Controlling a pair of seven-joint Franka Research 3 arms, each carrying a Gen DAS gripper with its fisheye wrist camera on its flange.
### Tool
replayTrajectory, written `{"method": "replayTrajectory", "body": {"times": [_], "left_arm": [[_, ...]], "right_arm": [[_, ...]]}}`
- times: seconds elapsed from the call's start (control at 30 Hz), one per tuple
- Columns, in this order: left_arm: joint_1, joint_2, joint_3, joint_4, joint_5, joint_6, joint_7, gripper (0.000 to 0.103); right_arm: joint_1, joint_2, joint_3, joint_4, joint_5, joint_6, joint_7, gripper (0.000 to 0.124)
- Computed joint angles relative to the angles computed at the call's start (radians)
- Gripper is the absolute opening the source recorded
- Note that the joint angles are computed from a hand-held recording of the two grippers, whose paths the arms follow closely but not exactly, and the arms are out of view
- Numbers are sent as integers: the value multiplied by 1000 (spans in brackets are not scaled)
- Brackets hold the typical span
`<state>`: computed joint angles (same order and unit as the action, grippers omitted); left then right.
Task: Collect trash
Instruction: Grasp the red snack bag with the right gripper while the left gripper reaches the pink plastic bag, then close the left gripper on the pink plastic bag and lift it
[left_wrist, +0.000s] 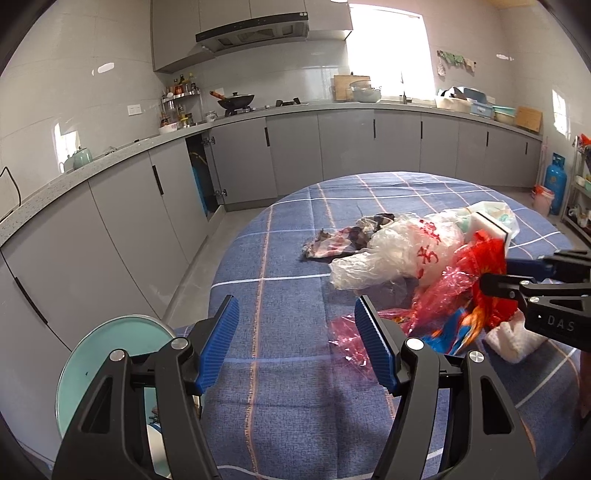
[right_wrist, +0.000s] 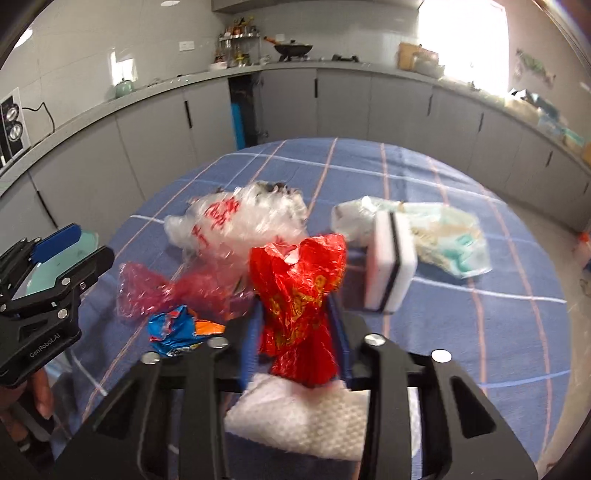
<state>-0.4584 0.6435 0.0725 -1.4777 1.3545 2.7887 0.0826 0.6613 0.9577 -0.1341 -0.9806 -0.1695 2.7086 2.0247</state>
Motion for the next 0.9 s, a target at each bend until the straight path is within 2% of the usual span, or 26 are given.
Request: {"method": "replayTrajectory", "body": {"times": [0.1, 0.27, 0.37, 0.4, 0.5, 0.53, 0.6, 0.63, 0.7, 0.73, 0.77, 0.9], "left_arm": [[-1, 1, -2, 4, 2, 11, 3, 65], [3, 27, -19, 39, -55, 23, 88, 65], [8, 53, -35, 70, -128, 27, 179, 76], [24, 75, -65, 93, -194, 18, 271, 77], [25, 112, -80, 129, -286, 9, 377, 75], [34, 124, -97, 142, -330, 5, 425, 72], [65, 149, -146, 161, -426, 1, 543, 47], [73, 158, -159, 166, -460, 0, 587, 47], [59, 153, -136, 155, -478, 21, 600, 37], [57, 148, -127, 142, -490, 40, 603, 24], [55, 135, -120, 125, -504, 57, 609, 20], [-15, 66, -11, 31, -471, 148, 528, 19]], "right_arm": [[12, -68, -16, -125, 0, 102, 38, 15], [114, -188, -175, -349, -38, 286, 191, 11], [186, -212, -278, -409, -58, 325, 247, 11], [198, -213, -295, -415, -65, 320, 249, 11], [217, -208, -320, -425, -75, 316, 263, 11], [213, -208, -314, -430, -74, 317, 264, 11], [205, -204, -305, -431, -70, 318, 262, 11], [199, -198, -298, -421, -67, 314, 258, 11], [189, -197, -289, -417, -63, 316, 252, 11], [193, -197, -293, -420, -63, 322, 256, 11], [198, -197, -299, -421, -62, 327, 259, 11], [236, -204, -347, -445, -59, 358, 274, 11]]}}
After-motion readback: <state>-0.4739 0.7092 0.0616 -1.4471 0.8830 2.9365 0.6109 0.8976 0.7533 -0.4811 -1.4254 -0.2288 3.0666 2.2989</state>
